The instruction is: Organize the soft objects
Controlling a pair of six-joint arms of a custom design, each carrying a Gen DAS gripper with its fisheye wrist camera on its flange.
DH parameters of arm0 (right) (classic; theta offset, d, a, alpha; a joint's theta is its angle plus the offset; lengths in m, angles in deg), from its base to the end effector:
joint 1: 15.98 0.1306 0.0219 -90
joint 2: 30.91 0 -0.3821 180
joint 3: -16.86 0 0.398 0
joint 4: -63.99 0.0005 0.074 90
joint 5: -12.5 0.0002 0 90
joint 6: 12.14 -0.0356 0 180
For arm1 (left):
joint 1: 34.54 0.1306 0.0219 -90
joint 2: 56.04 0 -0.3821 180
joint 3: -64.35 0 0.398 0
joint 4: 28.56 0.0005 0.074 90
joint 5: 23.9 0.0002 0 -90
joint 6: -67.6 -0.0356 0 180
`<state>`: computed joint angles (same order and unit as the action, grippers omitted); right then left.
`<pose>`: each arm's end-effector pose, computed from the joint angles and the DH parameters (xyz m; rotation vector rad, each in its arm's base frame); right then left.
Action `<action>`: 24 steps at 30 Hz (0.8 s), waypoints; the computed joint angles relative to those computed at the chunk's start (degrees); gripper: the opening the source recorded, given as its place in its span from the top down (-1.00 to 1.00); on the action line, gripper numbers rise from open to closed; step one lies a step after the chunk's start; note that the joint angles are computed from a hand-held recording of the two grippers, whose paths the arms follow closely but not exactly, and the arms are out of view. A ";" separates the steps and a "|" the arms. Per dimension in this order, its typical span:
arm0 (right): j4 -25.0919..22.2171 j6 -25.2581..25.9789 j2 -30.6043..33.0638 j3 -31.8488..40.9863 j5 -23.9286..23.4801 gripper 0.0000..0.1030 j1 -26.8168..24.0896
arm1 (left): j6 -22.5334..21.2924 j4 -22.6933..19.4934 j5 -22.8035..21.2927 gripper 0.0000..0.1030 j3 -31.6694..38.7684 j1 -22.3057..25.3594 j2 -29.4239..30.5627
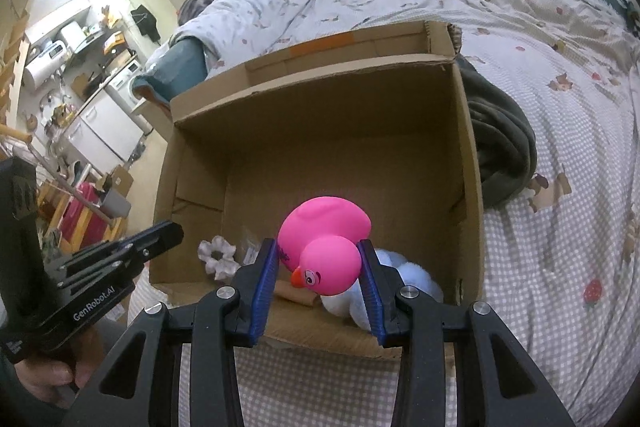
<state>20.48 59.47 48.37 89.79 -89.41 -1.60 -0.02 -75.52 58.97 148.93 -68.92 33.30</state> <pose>0.4016 0.1100 0.3787 -0.0077 2.4817 0.5038 0.3998 -0.2688 0.3937 0.2062 2.4753 -0.2735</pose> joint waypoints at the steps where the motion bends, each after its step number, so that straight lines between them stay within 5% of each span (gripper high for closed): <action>1: -0.09 0.11 -0.03 -0.04 0.02 0.19 0.11 | 0.44 -0.15 0.37 0.93 0.11 0.21 0.08; 5: -0.27 0.37 0.03 0.08 0.37 0.19 0.18 | 3.78 -0.21 4.81 0.70 0.54 2.62 -0.15; 7: -0.37 0.17 0.18 0.19 0.21 0.19 0.00 | 6.91 -0.47 7.38 -0.18 0.41 4.26 -0.44; 9: -0.48 0.08 0.41 0.37 0.24 0.19 -0.01 | 9.75 0.78 5.17 -0.42 -0.70 4.74 -1.54; 16: -0.51 0.40 0.59 0.41 -0.11 0.19 0.10 | 9.85 -2.26 4.92 -0.42 0.04 5.77 -1.50; 24: -0.17 0.18 1.12 0.81 -1.72 0.19 -0.56 | -0.44 -12.79 4.51 -0.42 -3.41 1.16 -4.37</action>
<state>20.32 59.65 49.49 90.60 -91.13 -2.16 -0.46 -88.30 63.48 145.51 -67.77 28.93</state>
